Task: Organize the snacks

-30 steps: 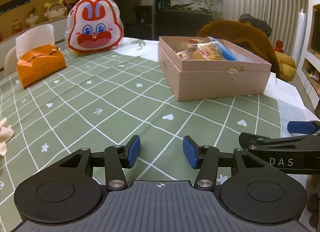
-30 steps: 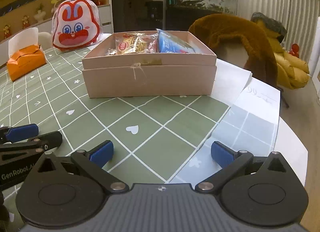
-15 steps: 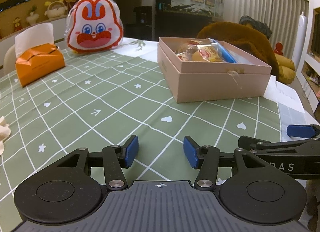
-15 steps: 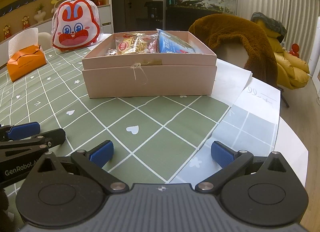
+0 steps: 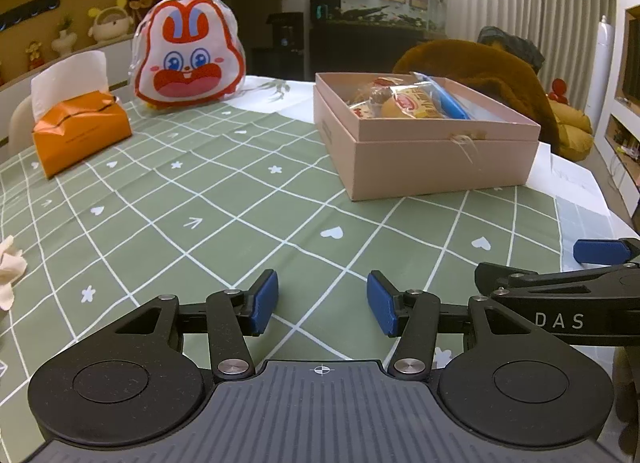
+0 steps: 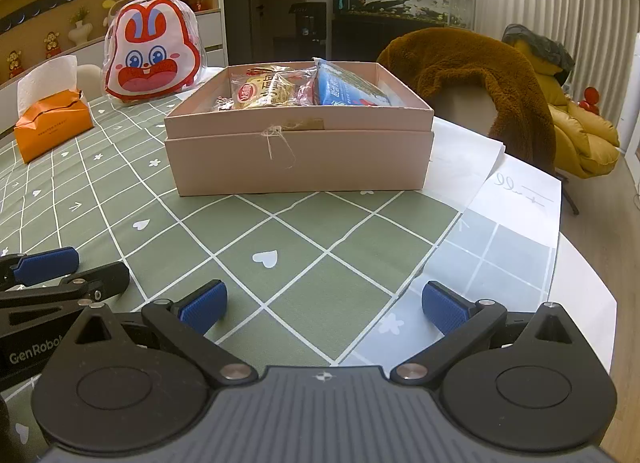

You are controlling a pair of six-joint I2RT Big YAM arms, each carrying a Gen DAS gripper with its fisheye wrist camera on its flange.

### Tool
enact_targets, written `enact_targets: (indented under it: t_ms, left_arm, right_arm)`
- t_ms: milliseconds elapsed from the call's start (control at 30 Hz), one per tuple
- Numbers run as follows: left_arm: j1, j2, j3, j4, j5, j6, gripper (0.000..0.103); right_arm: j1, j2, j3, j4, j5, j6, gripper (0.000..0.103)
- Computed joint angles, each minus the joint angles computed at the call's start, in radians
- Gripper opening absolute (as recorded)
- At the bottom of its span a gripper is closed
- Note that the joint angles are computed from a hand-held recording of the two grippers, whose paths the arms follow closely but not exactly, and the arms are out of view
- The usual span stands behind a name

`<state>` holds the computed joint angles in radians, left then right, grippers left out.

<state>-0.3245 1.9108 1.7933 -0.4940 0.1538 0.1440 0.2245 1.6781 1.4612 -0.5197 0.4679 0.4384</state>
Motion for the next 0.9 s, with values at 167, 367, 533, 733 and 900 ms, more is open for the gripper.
enact_targets:
  t_ms: [167,367,533,733,900]
  left_arm:
    - [0.000,0.000,0.000,0.000,-0.001,0.001,0.054]
    - [-0.001,-0.001,-0.001,0.000,-0.001,-0.001,0.054]
    - [-0.001,-0.001,-0.001,0.001,-0.001,-0.001,0.054]
    - [0.000,-0.001,-0.001,0.000,0.000,-0.001,0.054]
    - [0.000,-0.001,-0.001,0.000,0.000,-0.001,0.054]
  right_arm:
    - [0.000,0.000,0.000,0.000,0.000,0.000,0.103]
    - [0.000,0.000,0.000,0.000,0.000,0.001,0.103]
    - [0.000,0.000,0.000,0.000,0.000,0.000,0.103]
    - [0.000,0.000,0.000,0.000,0.000,0.000,0.103]
    - [0.001,0.000,0.000,0.000,0.000,0.001,0.103]
